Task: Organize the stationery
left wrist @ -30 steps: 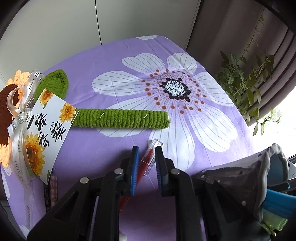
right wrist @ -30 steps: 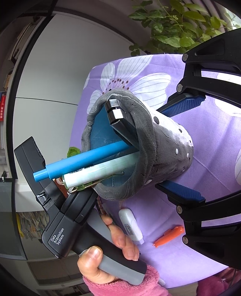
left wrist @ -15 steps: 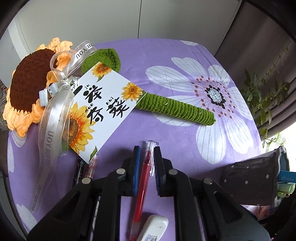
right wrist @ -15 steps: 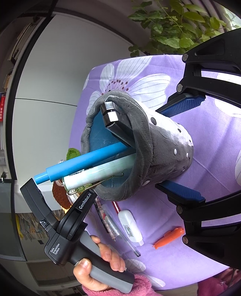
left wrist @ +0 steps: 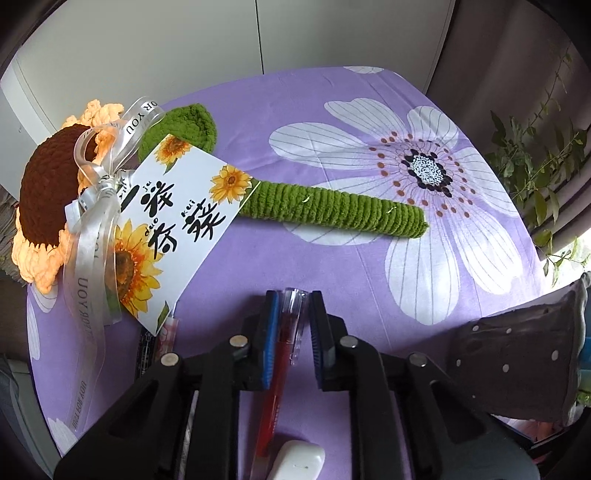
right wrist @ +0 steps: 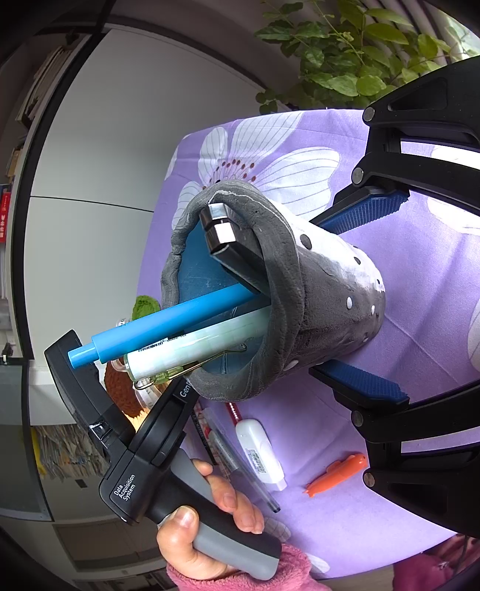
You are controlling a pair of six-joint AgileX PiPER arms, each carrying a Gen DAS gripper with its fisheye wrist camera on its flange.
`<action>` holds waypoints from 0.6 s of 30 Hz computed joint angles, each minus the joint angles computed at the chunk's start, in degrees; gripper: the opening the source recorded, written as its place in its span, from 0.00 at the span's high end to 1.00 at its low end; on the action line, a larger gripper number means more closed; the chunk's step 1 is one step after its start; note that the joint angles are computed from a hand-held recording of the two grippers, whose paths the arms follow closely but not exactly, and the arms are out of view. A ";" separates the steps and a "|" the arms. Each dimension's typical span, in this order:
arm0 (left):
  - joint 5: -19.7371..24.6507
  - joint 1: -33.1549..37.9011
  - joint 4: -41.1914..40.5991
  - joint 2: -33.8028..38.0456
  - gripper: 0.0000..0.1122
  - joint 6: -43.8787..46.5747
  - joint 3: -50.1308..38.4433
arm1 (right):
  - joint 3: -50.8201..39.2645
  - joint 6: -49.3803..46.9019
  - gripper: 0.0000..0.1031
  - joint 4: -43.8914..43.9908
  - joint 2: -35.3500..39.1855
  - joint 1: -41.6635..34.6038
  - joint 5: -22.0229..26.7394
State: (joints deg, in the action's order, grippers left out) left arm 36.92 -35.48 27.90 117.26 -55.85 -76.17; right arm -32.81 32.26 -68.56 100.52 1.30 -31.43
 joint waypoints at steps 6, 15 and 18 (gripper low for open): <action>-1.05 -2.92 7.00 -8.02 0.87 -7.91 6.41 | 0.02 -0.14 0.32 0.07 0.05 -0.07 -0.03; 0.03 -10.50 17.75 -21.69 0.91 -19.71 12.47 | 0.00 -0.20 0.32 0.03 0.08 -0.16 -0.04; 1.65 -13.57 21.06 -23.77 0.92 -22.44 12.10 | 0.03 -0.22 0.32 0.00 0.08 -0.21 -0.08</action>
